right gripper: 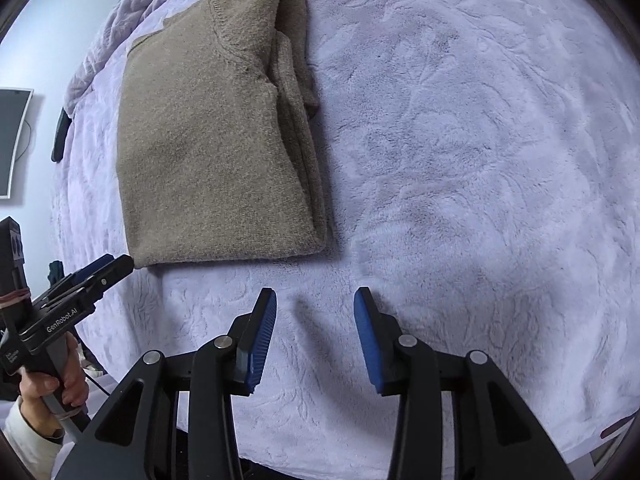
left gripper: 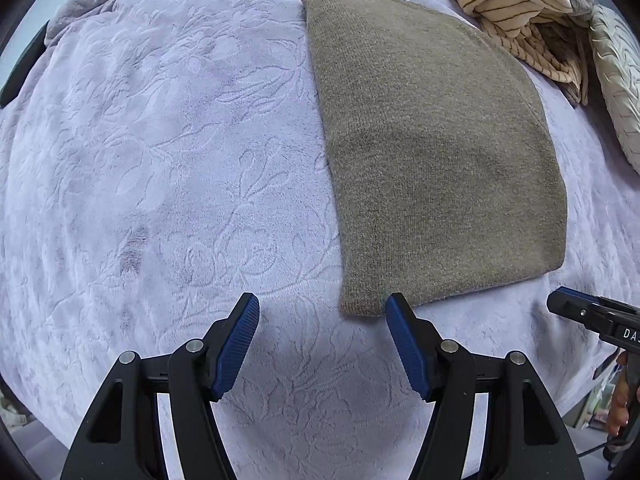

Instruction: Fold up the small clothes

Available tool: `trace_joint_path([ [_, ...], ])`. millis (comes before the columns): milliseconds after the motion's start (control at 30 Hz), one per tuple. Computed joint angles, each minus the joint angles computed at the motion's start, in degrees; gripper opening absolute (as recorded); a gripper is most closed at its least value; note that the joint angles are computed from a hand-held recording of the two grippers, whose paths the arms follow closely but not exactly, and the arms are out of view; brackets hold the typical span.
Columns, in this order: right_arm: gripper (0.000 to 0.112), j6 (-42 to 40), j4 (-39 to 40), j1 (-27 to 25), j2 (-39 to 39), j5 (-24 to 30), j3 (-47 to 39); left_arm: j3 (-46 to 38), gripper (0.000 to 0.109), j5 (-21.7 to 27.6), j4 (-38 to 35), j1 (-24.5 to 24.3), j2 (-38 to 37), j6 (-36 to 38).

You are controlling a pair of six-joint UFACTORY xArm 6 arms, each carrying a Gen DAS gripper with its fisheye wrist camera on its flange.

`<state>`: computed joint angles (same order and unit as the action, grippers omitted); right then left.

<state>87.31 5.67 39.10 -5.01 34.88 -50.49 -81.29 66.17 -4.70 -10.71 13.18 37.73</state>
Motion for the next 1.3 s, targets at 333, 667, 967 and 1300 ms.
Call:
trace_joint_path([
  [333,0.057,-1.9,0.0,-0.9,3.7,0.5,-4.8,2.2,0.067,-1.4,1.2,-0.5,-1.2,-0.8],
  [667,0.062,-1.4,0.0,-1.0,3.9,0.1,-4.8,2.0,0.098,-3.0,1.9,-1.2,-0.7,-1.9],
  [967,0.08,-3.2,-3.0,-2.2,4.8,1.6,-7.2,-0.4,0.098,-1.9,1.3,-1.3,1.0,-2.9],
  [1300,0.103,-5.7,-5.3,-3.7,6.2,1.9,-9.3,-3.7,0.098,-0.8,0.8,-1.3,3.5,-3.7],
])
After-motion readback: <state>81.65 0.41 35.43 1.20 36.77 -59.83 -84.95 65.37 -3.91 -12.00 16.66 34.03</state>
